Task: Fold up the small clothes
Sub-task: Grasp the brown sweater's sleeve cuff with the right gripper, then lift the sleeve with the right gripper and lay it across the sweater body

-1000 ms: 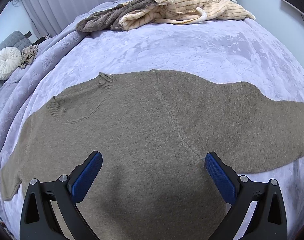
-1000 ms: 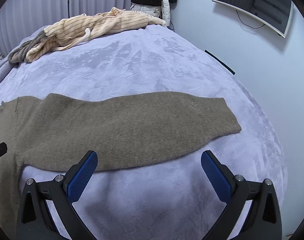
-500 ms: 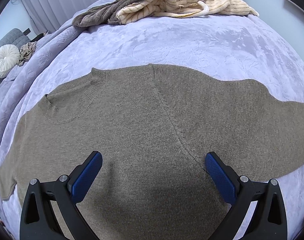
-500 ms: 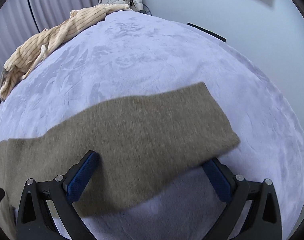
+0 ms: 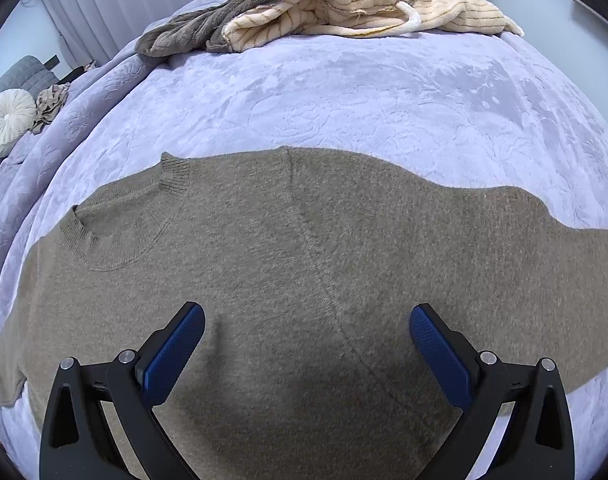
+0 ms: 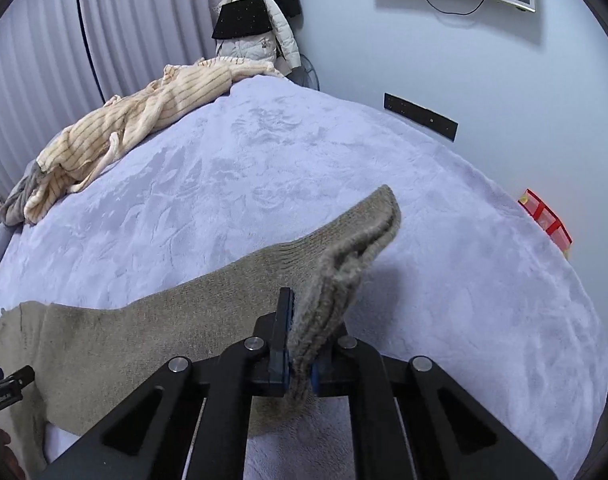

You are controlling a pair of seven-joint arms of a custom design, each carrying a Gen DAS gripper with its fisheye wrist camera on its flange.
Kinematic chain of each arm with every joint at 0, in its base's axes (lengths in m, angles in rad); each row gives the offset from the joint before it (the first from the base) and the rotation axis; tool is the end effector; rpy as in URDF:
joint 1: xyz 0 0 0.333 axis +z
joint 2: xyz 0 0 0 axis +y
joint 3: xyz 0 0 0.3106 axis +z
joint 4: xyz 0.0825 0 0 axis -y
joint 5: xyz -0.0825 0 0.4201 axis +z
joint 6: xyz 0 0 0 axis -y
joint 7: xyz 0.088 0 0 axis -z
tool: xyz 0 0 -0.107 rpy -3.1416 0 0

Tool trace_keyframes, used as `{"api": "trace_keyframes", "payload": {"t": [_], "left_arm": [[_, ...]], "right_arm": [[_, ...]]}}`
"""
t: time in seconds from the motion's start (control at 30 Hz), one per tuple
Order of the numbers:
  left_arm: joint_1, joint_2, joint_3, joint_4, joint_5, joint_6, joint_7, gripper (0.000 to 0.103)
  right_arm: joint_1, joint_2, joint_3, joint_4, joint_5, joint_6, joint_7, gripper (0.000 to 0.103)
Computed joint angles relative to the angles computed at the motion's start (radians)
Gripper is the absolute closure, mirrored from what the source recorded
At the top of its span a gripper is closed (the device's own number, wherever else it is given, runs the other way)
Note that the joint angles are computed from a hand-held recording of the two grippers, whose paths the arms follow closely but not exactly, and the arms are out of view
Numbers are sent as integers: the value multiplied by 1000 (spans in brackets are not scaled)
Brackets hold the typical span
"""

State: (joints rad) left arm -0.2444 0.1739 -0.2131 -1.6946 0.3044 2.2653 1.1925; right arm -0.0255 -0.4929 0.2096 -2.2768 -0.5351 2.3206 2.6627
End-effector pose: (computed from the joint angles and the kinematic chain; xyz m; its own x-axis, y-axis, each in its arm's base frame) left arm 0.6201 -0.2867 0.5190 -0.1918 -0.9765 -0.0978 -0.8740 0.2153 -0.4356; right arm 0.4783 0.0931 0.5882 -0.5739 -0.8164 -0.0651 -0.5677 0.4538 -0.6869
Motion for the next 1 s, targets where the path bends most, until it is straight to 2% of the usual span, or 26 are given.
{"api": "trace_keyframes", "payload": {"t": [0.17, 0.3, 0.43, 0.5, 0.57, 0.63, 0.8, 1.0], "left_arm": [[-13, 16, 0, 14, 32, -12, -11, 0], [-13, 21, 1, 19, 32, -14, -12, 0], [-17, 33, 2, 33, 40, -20, -21, 0], [-23, 43, 1, 42, 52, -31, -14, 0], [-41, 75, -1, 74, 91, -78, 16, 0], [-49, 72, 2, 71, 117, -68, 20, 0], [-17, 39, -1, 50, 23, -54, 52, 0], [22, -40, 7, -41, -38, -14, 92, 0]], "right_arm": [[9, -49, -35, -66, 52, 80, -29, 96], [-25, -92, -13, -97, 70, 100, -29, 96], [-58, -87, 39, -63, 23, 33, -40, 96], [-61, -83, 53, -49, -2, 6, -33, 96], [-58, -82, 59, -38, -24, -16, -26, 96], [-52, -77, 66, -25, -45, -39, -21, 96], [-25, -62, 80, 16, -98, -95, -19, 96], [16, -31, 92, 77, -138, -140, -8, 96]]}}
